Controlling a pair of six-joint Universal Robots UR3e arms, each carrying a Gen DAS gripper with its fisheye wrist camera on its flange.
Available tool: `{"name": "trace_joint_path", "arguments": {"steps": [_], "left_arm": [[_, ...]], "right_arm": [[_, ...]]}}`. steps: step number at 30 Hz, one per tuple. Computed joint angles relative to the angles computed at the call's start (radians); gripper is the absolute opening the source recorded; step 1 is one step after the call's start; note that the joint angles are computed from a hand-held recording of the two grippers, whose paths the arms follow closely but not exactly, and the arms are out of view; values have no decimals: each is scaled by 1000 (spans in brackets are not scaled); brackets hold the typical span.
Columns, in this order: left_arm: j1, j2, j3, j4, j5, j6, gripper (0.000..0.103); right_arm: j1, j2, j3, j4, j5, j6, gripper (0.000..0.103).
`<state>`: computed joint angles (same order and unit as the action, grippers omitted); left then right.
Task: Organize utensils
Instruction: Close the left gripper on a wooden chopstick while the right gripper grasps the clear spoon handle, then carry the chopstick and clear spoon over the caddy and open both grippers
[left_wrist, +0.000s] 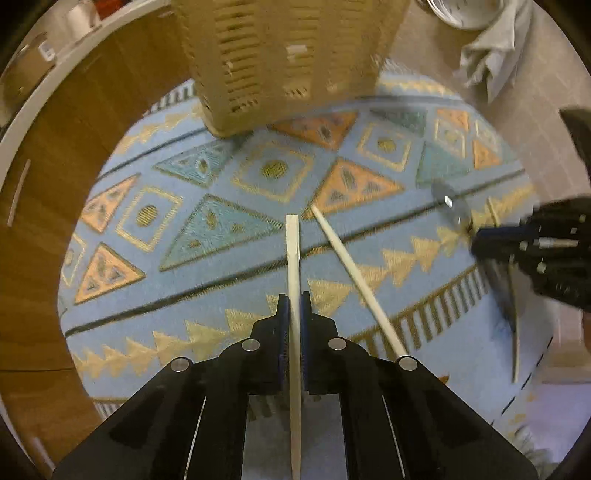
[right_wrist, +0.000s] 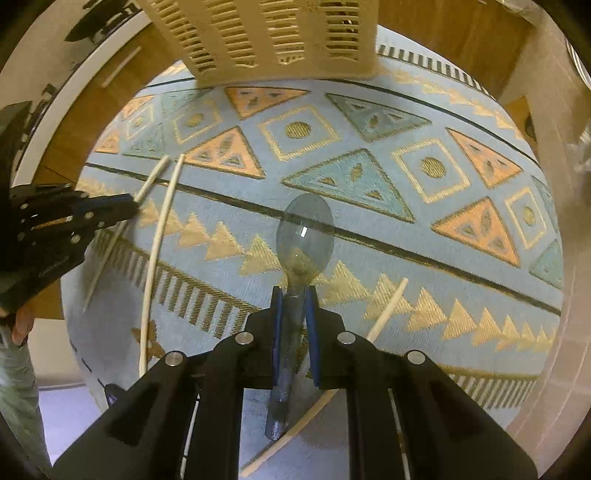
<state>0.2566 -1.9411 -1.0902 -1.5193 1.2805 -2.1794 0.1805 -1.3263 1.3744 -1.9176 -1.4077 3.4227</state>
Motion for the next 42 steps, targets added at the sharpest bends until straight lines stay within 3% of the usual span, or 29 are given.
{"name": "trace_joint_path", "arguments": {"steps": [5, 12, 16, 18, 21, 25, 29, 32, 37, 42], "left_arm": [[79, 9, 85, -85, -185, -2, 4], [173, 115, 52, -28, -500, -68, 4], [189, 153, -14, 190, -640, -227, 4], [188, 136, -1, 330, -702, -355, 4], [168, 76, 25, 662, -747, -623, 4], [102, -60, 145, 1047, -684, -962, 4], [44, -168, 289, 1199, -578, -1108, 4], [-8, -234, 356, 1264, -481, -1130, 4], [-75, -290, 339, 1356, -345, -1102, 4], [-104, -378, 404, 1357, -292, -1059, 4]], "right_arm": [[-17, -50, 53, -94, 71, -27, 10], [13, -111, 70, -293, 59, -79, 10], [0, -130, 41, -433, 79, -74, 10], [-2, -106, -19, -460, 59, -72, 10], [-31, -100, -77, -540, 34, -82, 10], [-100, -73, -149, -629, 58, -37, 10], [-134, -22, -225, -720, -16, -15, 10], [-162, 14, -252, -764, -53, -9, 10], [-135, 143, -322, -833, -212, -59, 10], [-104, 251, -355, -897, -303, -95, 10]]}}
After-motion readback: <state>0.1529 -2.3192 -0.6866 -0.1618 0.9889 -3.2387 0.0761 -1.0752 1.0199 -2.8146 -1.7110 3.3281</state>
